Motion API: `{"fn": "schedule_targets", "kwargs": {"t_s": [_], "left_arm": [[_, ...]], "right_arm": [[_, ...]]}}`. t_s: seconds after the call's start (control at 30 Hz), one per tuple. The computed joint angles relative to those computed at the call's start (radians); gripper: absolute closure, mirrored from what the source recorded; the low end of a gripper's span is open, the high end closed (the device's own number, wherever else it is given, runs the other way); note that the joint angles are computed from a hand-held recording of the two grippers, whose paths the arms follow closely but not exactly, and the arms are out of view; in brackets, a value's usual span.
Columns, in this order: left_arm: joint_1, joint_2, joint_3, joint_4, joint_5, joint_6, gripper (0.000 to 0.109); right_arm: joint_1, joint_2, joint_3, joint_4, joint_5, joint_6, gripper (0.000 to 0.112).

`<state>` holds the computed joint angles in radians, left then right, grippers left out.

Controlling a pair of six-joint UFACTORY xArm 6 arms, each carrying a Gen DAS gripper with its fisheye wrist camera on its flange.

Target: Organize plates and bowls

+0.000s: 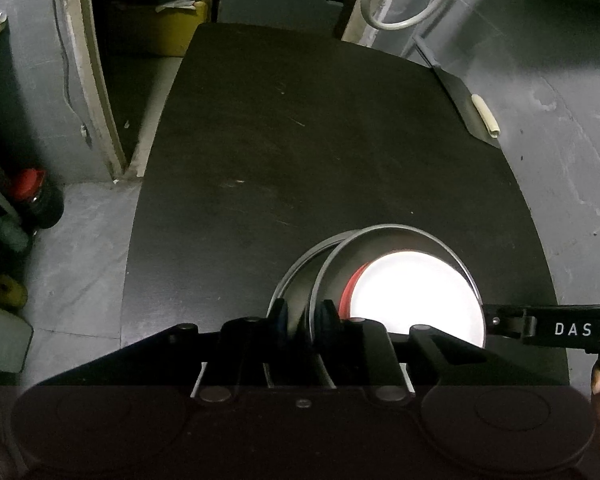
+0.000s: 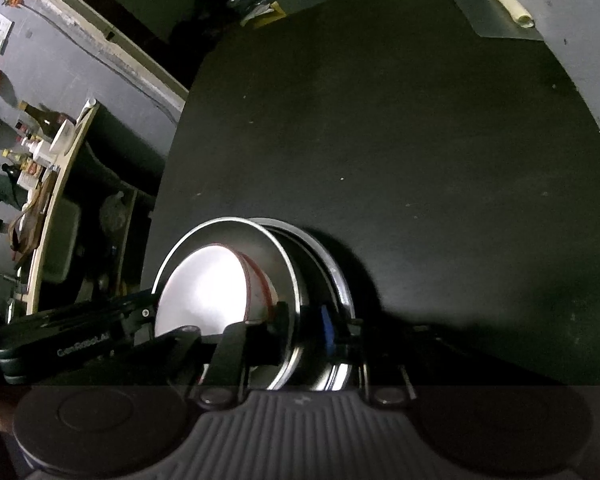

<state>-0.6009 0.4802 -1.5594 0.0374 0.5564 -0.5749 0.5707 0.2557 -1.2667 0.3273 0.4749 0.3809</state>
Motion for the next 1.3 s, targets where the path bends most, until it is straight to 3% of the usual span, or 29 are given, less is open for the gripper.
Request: {"fn": "schedule_targets", "kwargs": {"t_s": [0.1, 0.17, 0.2, 0.47, 0.57, 0.7, 0.83, 0.97, 1.03, 1.17, 1.3], "left_arm": [[0.001, -0.006, 0.005, 0.002, -0.002, -0.007, 0.087], [0.0, -0.01, 0.007, 0.043, 0.0, -0.043, 0.078], [-0.001, -0.013, 0.008, 0.09, 0.004, -0.084, 0.068], [0.011, -0.064, 0.07, 0.173, -0.053, -0.182, 0.058], [0.01, -0.081, 0.089, 0.201, -0.064, -0.208, 0.048], [0.007, -0.109, 0.117, 0.239, -0.077, -0.231, 0.025], [0.006, -0.137, 0.142, 0.274, -0.07, -0.256, 0.013], [0.005, -0.166, 0.174, 0.294, -0.07, -0.281, 0.01], [0.005, -0.178, 0.189, 0.328, -0.073, -0.32, 0.006], [0.001, -0.2, 0.214, 0.365, -0.068, -0.358, 0.006], [0.002, -0.234, 0.257, 0.417, -0.094, -0.413, 0.006]], "right_arm": [[0.002, -0.008, 0.012, -0.018, -0.016, 0.017, 0.088], [0.005, -0.016, 0.023, -0.076, -0.025, 0.07, 0.076], [0.005, -0.019, 0.025, -0.123, -0.025, 0.107, 0.069], [0.014, -0.062, 0.082, -0.207, -0.078, 0.211, 0.066], [0.018, -0.08, 0.102, -0.257, -0.094, 0.267, 0.062], [0.017, -0.117, 0.15, -0.299, -0.126, 0.327, 0.046], [0.02, -0.156, 0.209, -0.326, -0.182, 0.379, 0.031], [0.022, -0.181, 0.246, -0.376, -0.208, 0.446, 0.022], [0.021, -0.19, 0.26, -0.44, -0.212, 0.51, 0.01], [0.019, -0.212, 0.282, -0.606, -0.216, 0.656, 0.01], [0.018, -0.246, 0.302, -0.909, -0.227, 0.926, 0.009]]}}
